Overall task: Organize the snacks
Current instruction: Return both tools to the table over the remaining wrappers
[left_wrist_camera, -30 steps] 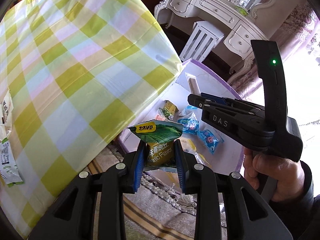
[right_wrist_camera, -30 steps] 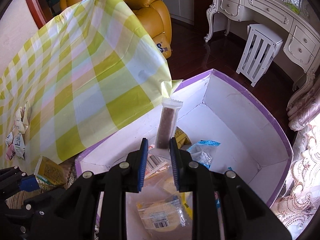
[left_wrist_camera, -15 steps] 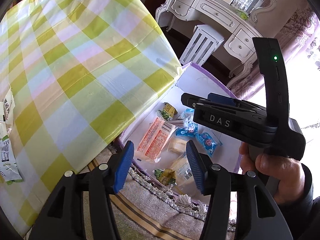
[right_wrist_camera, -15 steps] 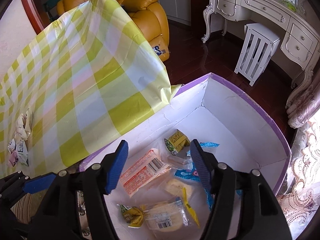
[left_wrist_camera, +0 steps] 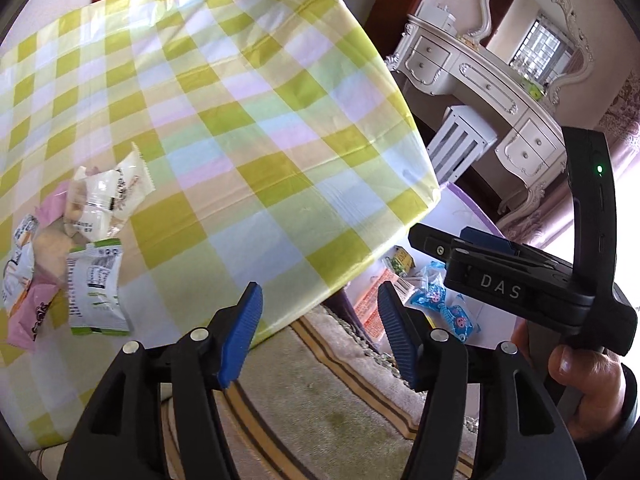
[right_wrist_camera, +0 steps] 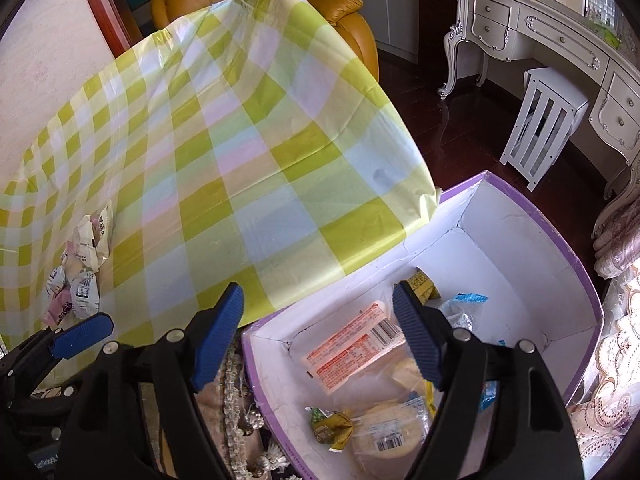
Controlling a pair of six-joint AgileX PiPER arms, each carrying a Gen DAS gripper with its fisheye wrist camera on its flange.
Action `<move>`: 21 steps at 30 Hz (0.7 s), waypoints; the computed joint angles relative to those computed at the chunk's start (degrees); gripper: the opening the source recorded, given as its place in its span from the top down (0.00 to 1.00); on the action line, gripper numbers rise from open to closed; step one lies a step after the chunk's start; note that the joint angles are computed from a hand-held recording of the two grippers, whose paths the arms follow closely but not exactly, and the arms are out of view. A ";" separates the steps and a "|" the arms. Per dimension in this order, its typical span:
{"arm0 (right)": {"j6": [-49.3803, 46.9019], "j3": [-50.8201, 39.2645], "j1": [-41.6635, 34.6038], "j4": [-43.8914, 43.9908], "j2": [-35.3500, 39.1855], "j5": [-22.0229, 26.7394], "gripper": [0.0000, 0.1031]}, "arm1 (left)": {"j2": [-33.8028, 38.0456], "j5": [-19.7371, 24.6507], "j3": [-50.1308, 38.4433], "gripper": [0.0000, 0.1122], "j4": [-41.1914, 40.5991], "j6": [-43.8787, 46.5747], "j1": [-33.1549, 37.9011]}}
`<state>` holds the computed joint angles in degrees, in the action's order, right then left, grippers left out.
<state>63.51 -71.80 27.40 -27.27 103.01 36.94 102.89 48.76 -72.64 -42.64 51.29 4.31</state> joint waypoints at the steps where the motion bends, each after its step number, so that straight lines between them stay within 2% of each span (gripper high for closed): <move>1: 0.48 -0.82 0.68 -0.15 0.45 0.23 0.26 | -0.17 -0.50 0.08 0.48 -0.47 0.29 1.09; 7: 3.56 -7.69 5.41 -1.83 4.76 2.85 0.26 | -0.16 -4.77 -0.59 0.47 -3.99 1.75 8.39; 15: 11.89 -14.72 10.22 -9.96 8.92 6.50 0.24 | 5.72 -4.71 -8.03 0.39 -4.19 -1.95 18.07; 21: 9.90 -21.94 11.92 -8.66 13.47 8.07 0.22 | 12.30 -2.08 -16.52 0.35 -2.28 -6.23 22.89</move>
<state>73.42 -93.74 39.33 -35.93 116.48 45.00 115.19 46.68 -89.16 -44.92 45.06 27.19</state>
